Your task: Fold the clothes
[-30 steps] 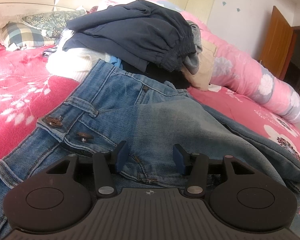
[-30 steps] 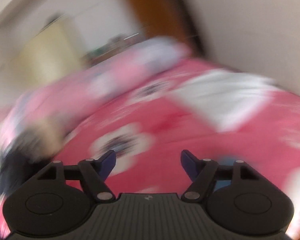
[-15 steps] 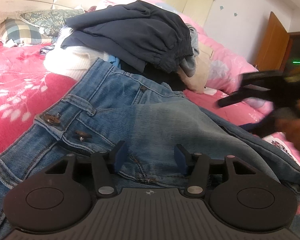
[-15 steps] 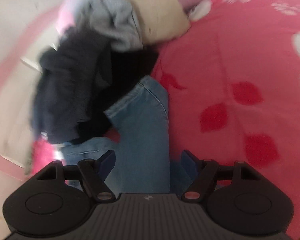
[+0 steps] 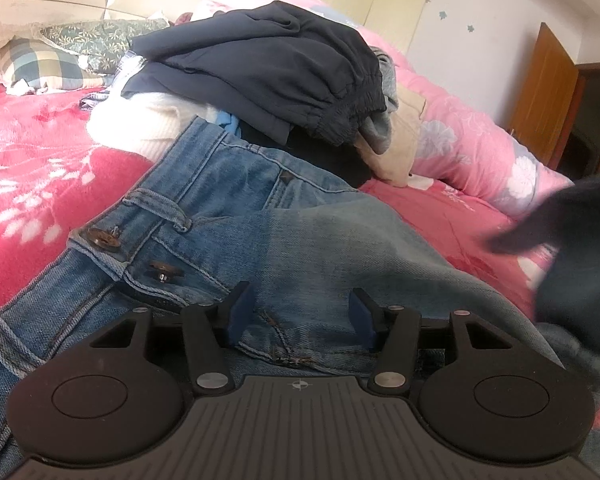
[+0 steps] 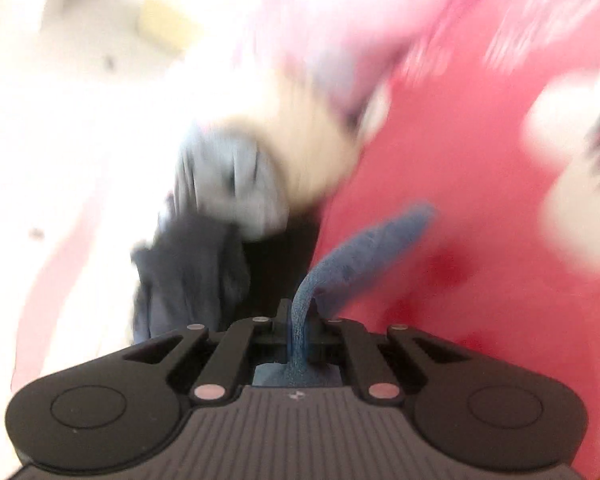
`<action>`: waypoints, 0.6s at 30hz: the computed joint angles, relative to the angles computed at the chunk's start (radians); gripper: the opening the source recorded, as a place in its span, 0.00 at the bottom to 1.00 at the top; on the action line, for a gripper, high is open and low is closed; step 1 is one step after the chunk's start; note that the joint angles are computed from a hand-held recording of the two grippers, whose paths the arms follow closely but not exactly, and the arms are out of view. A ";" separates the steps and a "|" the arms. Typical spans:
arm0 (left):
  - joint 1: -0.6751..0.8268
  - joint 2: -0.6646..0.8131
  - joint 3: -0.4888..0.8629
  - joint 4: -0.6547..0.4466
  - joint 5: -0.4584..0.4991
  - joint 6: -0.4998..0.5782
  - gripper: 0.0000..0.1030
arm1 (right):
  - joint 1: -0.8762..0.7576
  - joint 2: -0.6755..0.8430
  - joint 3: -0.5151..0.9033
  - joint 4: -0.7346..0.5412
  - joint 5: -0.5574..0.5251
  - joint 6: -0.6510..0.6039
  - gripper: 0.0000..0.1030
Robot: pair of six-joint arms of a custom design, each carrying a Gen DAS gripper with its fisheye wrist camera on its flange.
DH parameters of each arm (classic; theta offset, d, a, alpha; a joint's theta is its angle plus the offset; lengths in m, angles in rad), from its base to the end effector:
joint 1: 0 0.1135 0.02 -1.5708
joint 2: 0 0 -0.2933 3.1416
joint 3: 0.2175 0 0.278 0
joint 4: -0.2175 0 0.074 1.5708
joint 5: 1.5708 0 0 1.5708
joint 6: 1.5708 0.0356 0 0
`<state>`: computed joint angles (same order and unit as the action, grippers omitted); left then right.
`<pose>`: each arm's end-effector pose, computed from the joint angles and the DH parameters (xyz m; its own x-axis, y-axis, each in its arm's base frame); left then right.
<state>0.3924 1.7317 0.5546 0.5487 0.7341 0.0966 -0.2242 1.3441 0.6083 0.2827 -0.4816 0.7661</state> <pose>0.2935 0.0957 0.1163 -0.5197 -0.1376 -0.8432 0.2682 0.9108 -0.3140 0.2869 -0.0485 0.2154 -0.4525 0.7334 -0.5073 0.1453 0.6219 0.7695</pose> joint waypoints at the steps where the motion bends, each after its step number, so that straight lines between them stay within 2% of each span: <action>1: 0.000 0.000 0.001 -0.001 0.001 0.000 0.51 | -0.076 -0.092 -0.031 -0.049 -0.025 -0.040 0.05; 3: 0.000 0.001 0.001 -0.001 0.002 -0.001 0.51 | -0.272 -0.282 -0.080 -0.182 -0.106 -0.140 0.05; 5: 0.000 0.000 0.002 -0.002 0.001 -0.001 0.51 | -0.488 -0.401 -0.095 -0.314 -0.225 -0.252 0.05; 8: -0.001 -0.001 0.002 -0.004 -0.001 0.001 0.51 | -0.803 -0.434 -0.090 -0.512 -0.412 -0.476 0.05; 10: -0.002 -0.003 0.001 -0.006 -0.005 0.003 0.51 | -0.945 -0.396 -0.108 -0.563 -0.431 -0.595 0.07; 11: -0.003 -0.004 0.000 -0.007 -0.008 0.005 0.51 | -0.981 -0.344 -0.110 -0.578 -0.403 -0.647 0.09; 14: -0.009 -0.009 0.000 -0.015 -0.018 0.013 0.52 | -1.054 -0.119 -0.089 -0.609 -0.298 -0.752 0.29; 15: -0.010 -0.011 0.001 -0.022 -0.021 0.017 0.52 | -1.076 -0.064 -0.080 -0.624 -0.271 -0.751 0.44; 16: -0.011 -0.012 0.003 -0.026 -0.023 0.019 0.52 | -1.097 -0.010 -0.071 -0.636 -0.244 -0.745 0.47; 18: -0.012 -0.014 0.006 -0.034 -0.023 0.023 0.53 | -1.184 0.019 -0.064 -0.688 -0.314 -0.790 0.49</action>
